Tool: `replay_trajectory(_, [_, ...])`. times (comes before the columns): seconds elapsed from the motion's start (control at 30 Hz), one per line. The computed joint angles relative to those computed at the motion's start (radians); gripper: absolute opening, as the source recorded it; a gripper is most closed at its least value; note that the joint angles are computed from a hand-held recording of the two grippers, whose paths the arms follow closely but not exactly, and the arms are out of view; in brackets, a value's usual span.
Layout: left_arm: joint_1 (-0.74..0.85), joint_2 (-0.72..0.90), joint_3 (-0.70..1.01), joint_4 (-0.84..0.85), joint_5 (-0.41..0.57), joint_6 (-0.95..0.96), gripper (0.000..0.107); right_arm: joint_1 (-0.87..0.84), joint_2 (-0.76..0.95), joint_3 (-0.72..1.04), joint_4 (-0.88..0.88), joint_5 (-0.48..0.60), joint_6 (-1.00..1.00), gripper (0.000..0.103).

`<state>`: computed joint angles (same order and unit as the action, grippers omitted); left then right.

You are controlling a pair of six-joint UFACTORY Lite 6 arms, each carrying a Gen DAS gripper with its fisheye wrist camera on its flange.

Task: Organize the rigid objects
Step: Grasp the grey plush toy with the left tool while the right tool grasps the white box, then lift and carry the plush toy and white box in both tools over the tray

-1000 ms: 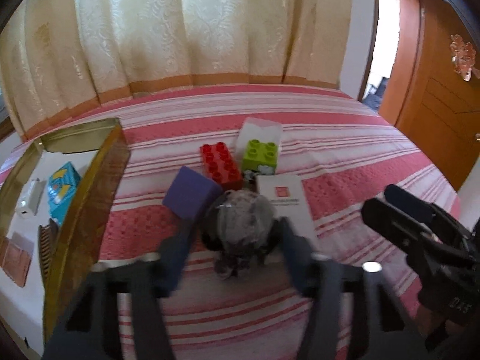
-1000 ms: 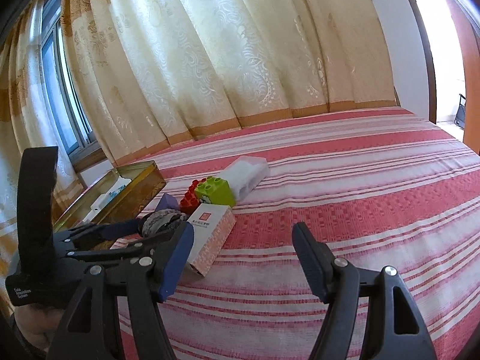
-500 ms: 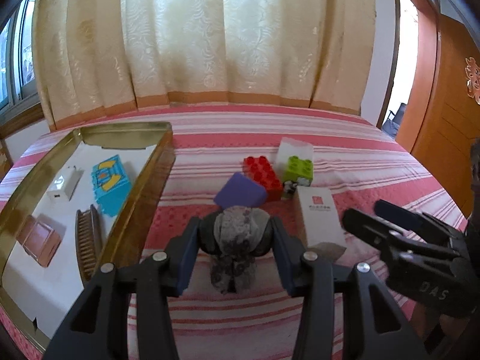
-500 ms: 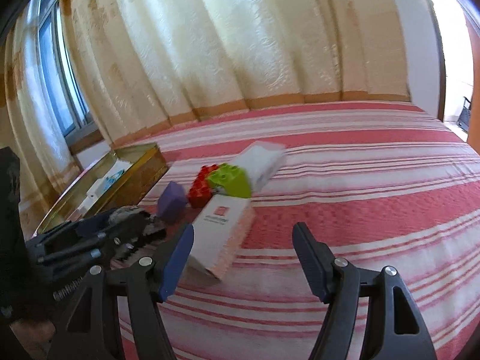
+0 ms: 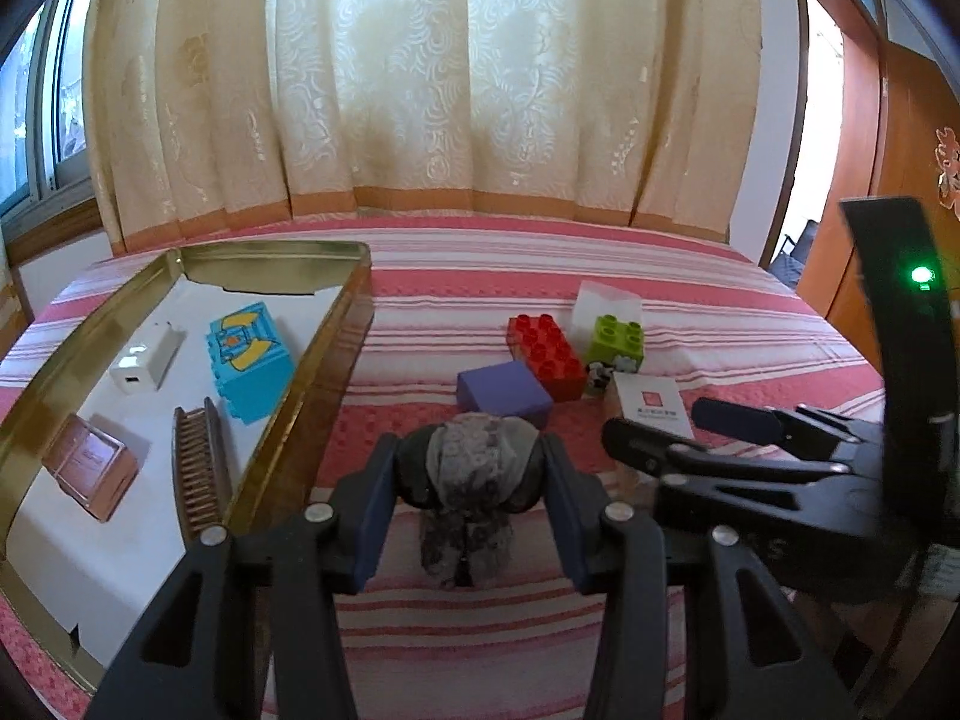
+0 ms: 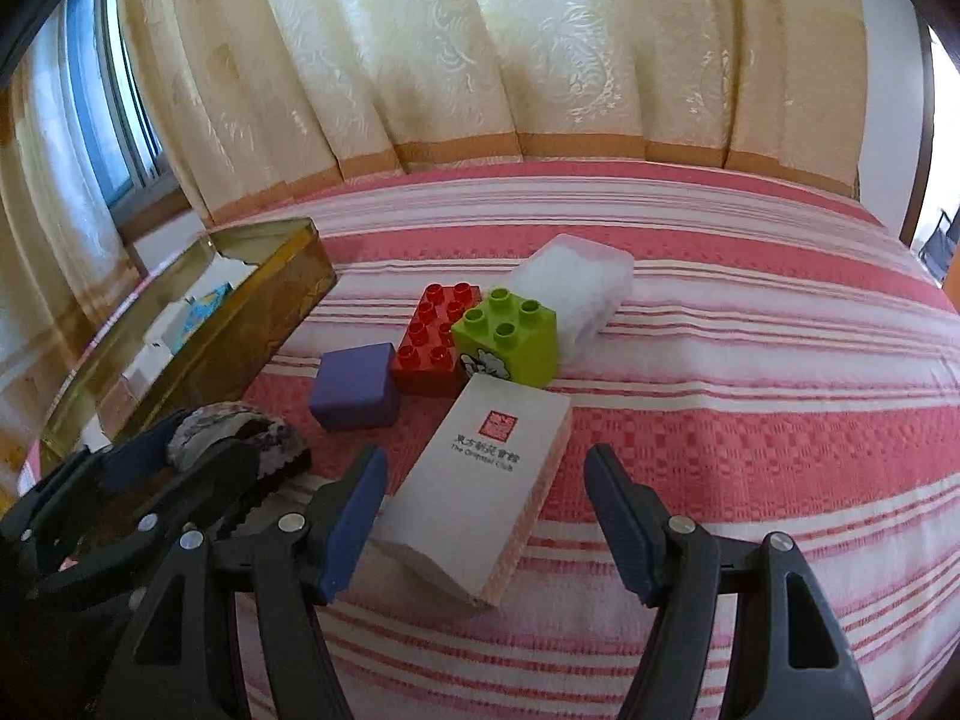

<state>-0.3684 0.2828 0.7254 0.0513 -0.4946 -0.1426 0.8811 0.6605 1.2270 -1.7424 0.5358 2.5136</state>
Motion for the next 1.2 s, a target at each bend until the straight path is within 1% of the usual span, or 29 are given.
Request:
replay_trajectory(0.03, [0.007,0.002,0.003,0.026,0.001,-0.025,0.045,-0.011,0.018,0.027,0.032,-0.025,-0.048,0.067])
replay_trajectory(0.1, [0.019,0.006,0.007,0.079,0.005,-0.075,0.045,-0.027,0.03,0.045,0.04,-0.066,-0.074,0.063])
replay_trajectory(0.13, [0.022,0.007,0.008,0.095,0.005,-0.089,0.045,-0.03,0.027,0.038,0.022,-0.071,-0.057,0.055])
replay_trajectory(0.2, [0.022,0.005,0.003,0.107,-0.002,-0.097,0.045,-0.03,0.023,0.031,0.021,-0.071,-0.056,0.046])
replay_trajectory(0.3, [0.014,-0.006,-0.016,0.089,-0.024,-0.075,0.045,-0.03,0.001,-0.006,-0.045,-0.072,0.013,0.045])
replay_trajectory(0.43, [-0.001,-0.022,-0.042,0.053,-0.057,-0.033,0.045,-0.004,-0.02,-0.065,-0.09,-0.032,0.064,0.044])
replay_trajectory(0.5, [-0.014,-0.026,-0.049,0.025,-0.066,-0.001,0.045,0.01,-0.046,-0.121,-0.158,-0.007,0.153,0.044])
replay_trajectory(0.57, [-0.025,-0.033,-0.058,0.0,-0.076,0.028,0.045,0.009,-0.073,-0.172,-0.263,0.012,0.27,0.044])
replay_trajectory(0.6, [-0.027,-0.036,-0.062,-0.004,-0.082,0.035,0.045,0.006,-0.08,-0.184,-0.28,0.014,0.293,0.044])
replay_trajectory(0.63, [-0.027,-0.04,-0.068,-0.001,-0.089,0.035,0.045,0.007,-0.095,-0.211,-0.334,0.031,0.354,0.044])
replay_trajectory(0.7, [-0.024,-0.049,-0.081,0.006,-0.105,0.031,0.045,0.022,-0.112,-0.244,-0.387,0.077,0.414,0.044])
replay_trajectory(0.73, [-0.023,-0.051,-0.085,0.005,-0.111,0.032,0.046,0.04,-0.124,-0.265,-0.398,0.118,0.433,0.044])
replay_trajectory(0.83, [-0.026,-0.058,-0.101,-0.012,-0.136,0.046,0.045,0.064,-0.14,-0.296,-0.416,0.183,0.465,0.044])
replay_trajectory(0.9, [-0.022,-0.075,-0.127,-0.007,-0.17,0.039,0.045,0.069,-0.152,-0.322,-0.449,0.222,0.513,0.044])
replay_trajectory(0.93, [-0.02,-0.083,-0.142,-0.003,-0.192,0.036,0.045,0.081,-0.161,-0.345,-0.456,0.262,0.539,0.044])
replay_trajectory(1.07, [-0.034,-0.123,-0.21,-0.042,-0.288,0.069,0.045,0.141,-0.173,-0.388,-0.42,0.391,0.547,0.044])
replay_trajectory(1.2, [-0.033,-0.133,-0.23,-0.047,-0.323,0.07,0.045,0.178,-0.174,-0.414,-0.394,0.488,0.565,0.044])
